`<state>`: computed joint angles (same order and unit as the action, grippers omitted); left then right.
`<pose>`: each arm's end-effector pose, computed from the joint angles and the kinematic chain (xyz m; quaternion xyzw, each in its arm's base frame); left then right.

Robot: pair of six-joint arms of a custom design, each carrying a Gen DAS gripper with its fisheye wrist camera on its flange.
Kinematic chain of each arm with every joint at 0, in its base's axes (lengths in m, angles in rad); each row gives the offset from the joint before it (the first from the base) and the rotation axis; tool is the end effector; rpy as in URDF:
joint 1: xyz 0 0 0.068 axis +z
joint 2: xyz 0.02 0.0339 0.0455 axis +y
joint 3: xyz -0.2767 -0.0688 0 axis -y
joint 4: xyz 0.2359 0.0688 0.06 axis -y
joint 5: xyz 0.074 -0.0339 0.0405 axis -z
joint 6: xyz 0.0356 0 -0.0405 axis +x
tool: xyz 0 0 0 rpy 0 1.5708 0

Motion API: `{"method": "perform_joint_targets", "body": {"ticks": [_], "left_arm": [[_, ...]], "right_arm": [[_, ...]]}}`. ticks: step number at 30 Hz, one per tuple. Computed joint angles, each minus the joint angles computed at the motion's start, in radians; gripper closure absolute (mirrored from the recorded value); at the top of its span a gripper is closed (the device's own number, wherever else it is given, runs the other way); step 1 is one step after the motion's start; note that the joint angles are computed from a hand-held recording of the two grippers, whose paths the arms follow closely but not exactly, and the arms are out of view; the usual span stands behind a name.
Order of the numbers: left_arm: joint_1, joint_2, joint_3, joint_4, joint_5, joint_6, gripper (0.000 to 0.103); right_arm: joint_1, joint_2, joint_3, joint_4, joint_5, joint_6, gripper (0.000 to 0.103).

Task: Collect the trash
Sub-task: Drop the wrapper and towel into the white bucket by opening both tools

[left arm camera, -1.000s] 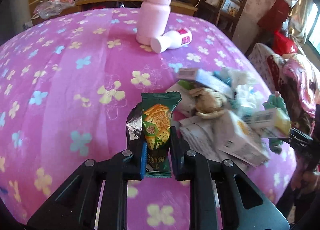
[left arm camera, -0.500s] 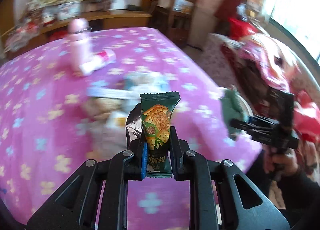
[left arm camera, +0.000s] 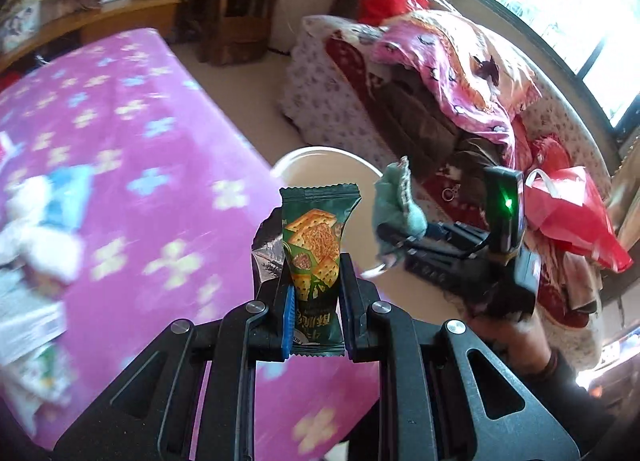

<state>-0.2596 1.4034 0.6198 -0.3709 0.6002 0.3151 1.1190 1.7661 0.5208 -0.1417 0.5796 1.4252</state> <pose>0.2125 -0.0772 0.1678 0.3235 0.8791 -0.2836 0.2054 0.1158 0.1939 0.0786 0.1714 0.9391 0.0003 0.2978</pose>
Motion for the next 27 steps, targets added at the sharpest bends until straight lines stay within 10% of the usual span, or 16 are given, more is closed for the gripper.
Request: {"method": "perform_joint_targets", "body": {"ticks": [4,9,27], "left_arm": [[-0.155,0.137,0.012,0.212,-0.060,-0.195,0.084],[-0.224,0.285,0.025,0.427,-0.064,-0.340,0.043],[-0.024,0.111,-0.165,0.465,-0.275,-0.174,0.043]], "right_arm": [[-0.075,0.007,-0.060,0.057,0.006,-0.001,0.056],[-0.104,0.004,-0.098,0.098,0.059,0.034,0.037],[0.001,0.120,0.062,0.032,0.044,0.063,0.036]]}}
